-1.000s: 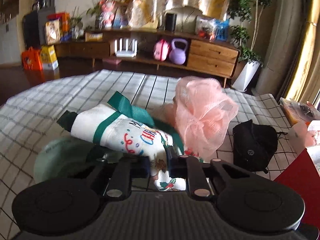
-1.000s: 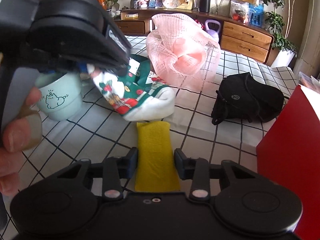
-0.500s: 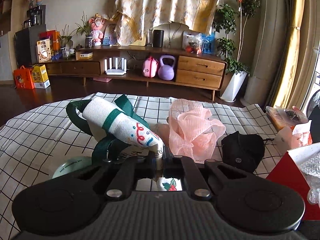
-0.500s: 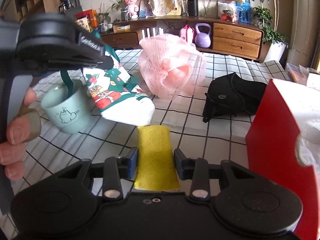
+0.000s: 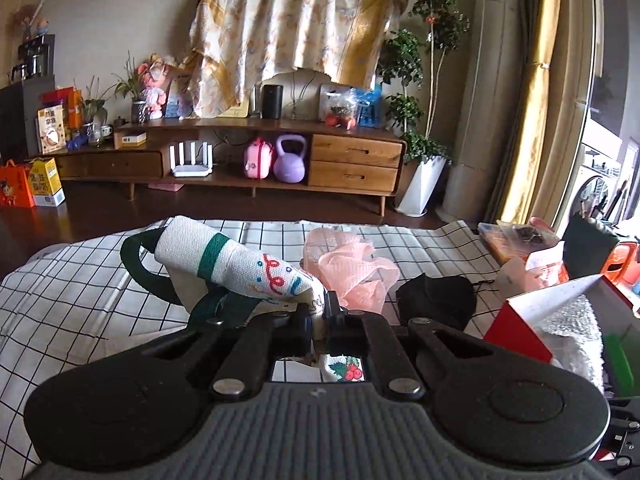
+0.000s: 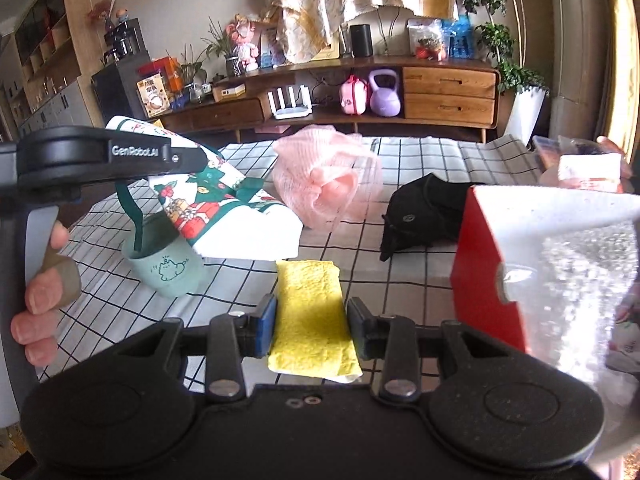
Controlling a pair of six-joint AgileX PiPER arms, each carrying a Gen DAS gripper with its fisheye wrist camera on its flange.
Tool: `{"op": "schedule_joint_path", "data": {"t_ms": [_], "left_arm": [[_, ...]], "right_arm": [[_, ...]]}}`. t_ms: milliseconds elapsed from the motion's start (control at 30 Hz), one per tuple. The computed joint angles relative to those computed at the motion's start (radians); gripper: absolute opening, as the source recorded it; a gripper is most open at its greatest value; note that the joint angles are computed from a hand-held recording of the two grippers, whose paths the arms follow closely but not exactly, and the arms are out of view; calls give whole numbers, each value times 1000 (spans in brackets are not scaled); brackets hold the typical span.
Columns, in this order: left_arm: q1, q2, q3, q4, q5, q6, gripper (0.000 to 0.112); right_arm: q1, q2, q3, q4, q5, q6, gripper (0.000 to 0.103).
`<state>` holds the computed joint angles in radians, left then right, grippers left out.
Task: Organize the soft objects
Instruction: 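Carry the tote bag in the left tool and yellow sponge in the right tool over the red box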
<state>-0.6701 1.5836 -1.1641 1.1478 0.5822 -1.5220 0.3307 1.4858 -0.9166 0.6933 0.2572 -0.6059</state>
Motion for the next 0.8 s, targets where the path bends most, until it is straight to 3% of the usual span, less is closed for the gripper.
{"op": "schedule_joint_path", "data": {"t_ms": [433, 800], "left_arm": [[-60, -92, -20, -85, -41, 143, 6], [-105, -63, -143, -354, -117, 419, 6]], "right_arm": [[-111, -248, 116, 39, 67, -38, 37], [-323, -331, 122, 38, 142, -77, 37]]}}
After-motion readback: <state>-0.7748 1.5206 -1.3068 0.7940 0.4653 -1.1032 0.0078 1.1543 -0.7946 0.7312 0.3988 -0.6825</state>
